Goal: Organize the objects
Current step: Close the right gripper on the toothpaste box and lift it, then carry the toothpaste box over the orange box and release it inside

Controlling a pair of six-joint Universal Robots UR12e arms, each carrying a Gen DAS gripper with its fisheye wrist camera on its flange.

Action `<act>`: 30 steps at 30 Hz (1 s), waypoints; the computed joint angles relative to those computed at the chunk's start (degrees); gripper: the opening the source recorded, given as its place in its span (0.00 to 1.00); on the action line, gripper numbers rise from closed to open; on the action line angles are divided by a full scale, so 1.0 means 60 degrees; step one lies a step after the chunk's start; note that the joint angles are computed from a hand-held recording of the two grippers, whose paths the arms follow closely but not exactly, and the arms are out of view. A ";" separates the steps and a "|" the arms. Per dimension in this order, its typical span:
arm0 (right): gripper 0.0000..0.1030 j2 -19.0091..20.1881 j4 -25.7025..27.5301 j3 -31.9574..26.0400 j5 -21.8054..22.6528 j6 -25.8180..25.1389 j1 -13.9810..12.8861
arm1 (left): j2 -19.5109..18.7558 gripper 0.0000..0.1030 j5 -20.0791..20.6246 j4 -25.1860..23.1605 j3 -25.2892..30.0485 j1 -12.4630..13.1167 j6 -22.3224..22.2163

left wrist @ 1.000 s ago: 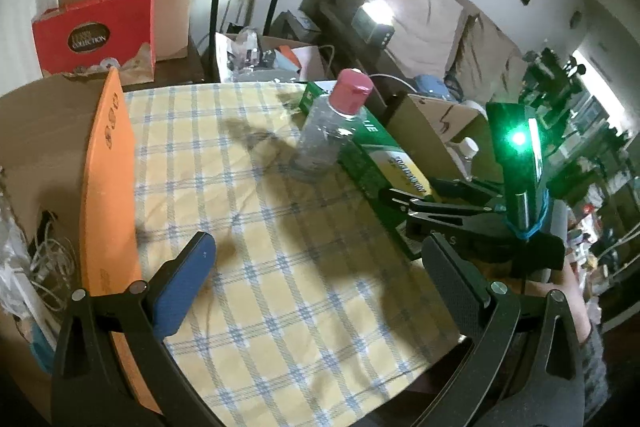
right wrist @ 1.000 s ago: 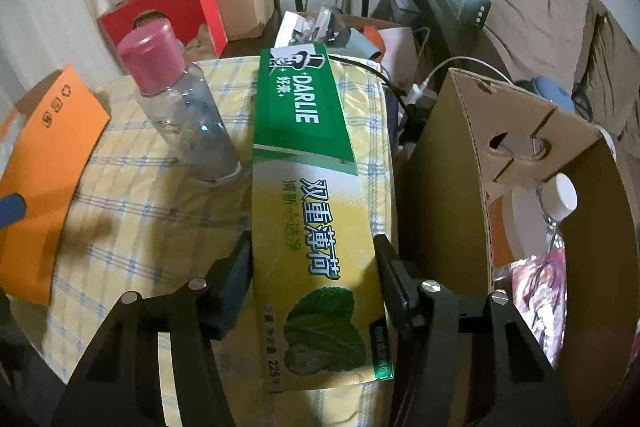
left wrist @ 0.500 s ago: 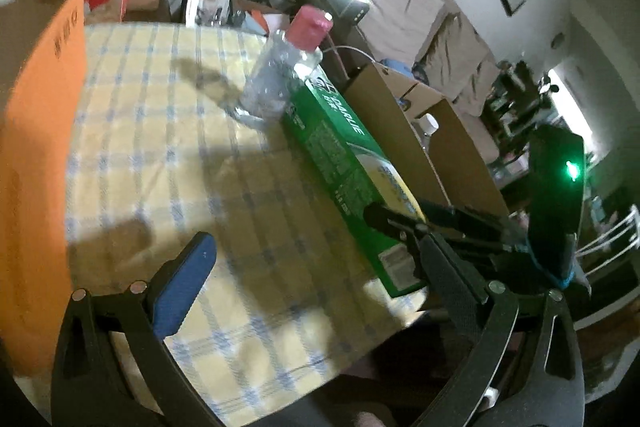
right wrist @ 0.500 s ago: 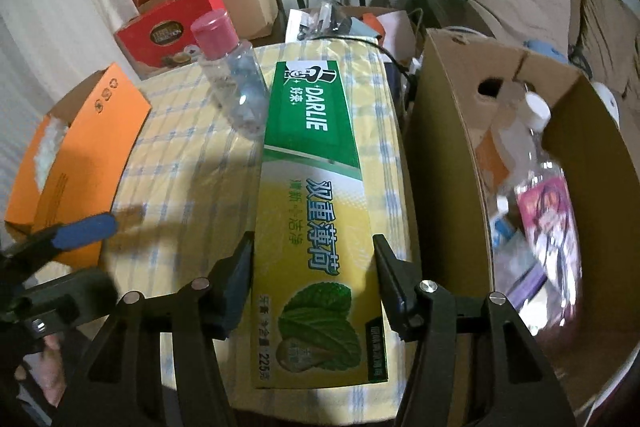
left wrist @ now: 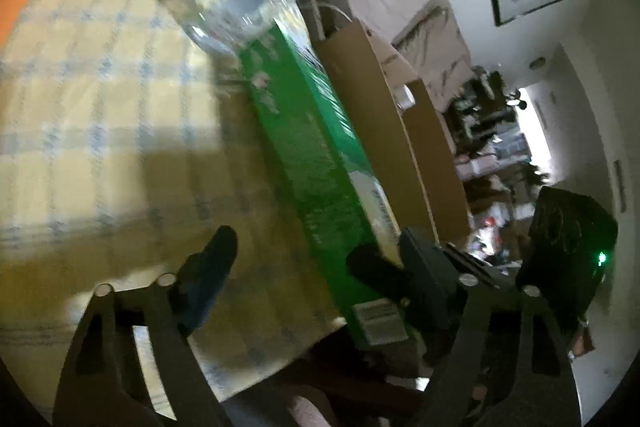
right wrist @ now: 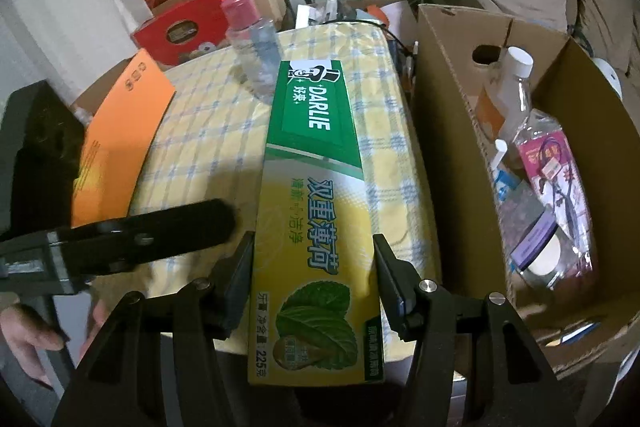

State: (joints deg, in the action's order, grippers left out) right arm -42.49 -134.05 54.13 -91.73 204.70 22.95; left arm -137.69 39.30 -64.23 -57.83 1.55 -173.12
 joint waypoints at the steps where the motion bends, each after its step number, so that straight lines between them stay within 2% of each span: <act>1: 0.56 -0.0013 -0.0037 0.0034 0.0018 -0.0014 0.0020 | -0.0065 0.69 -0.0150 -0.0335 0.0100 -0.0012 0.0126; 6: 0.56 -0.0134 -0.0196 0.0271 0.0130 0.0007 0.0071 | -0.0124 0.60 -0.0267 -0.0718 0.0197 -0.0048 0.0305; 8: 0.56 -0.0168 -0.0221 0.0314 0.0164 -0.0013 0.0085 | -0.0048 0.52 -0.0450 -0.0648 0.0042 -0.0037 0.0295; 12: 0.56 -0.0225 -0.0256 0.0344 0.0079 -0.0126 0.0140 | 0.0033 0.53 -0.0504 -0.0500 -0.0036 -0.0013 0.0252; 20: 0.56 -0.0285 -0.0353 0.0144 -0.0118 -0.0607 0.0291 | 0.0366 0.53 -0.0778 0.0281 -0.0353 0.0127 -0.0132; 30: 0.56 0.0296 0.0199 -0.1399 -0.0073 -0.1791 0.0534 | 0.0729 0.53 -0.0857 0.1847 -0.0749 0.0531 -0.1117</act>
State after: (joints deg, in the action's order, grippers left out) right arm -40.71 -132.85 45.74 -92.17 193.95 26.16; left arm -133.31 34.16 -53.15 -62.32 4.73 -179.82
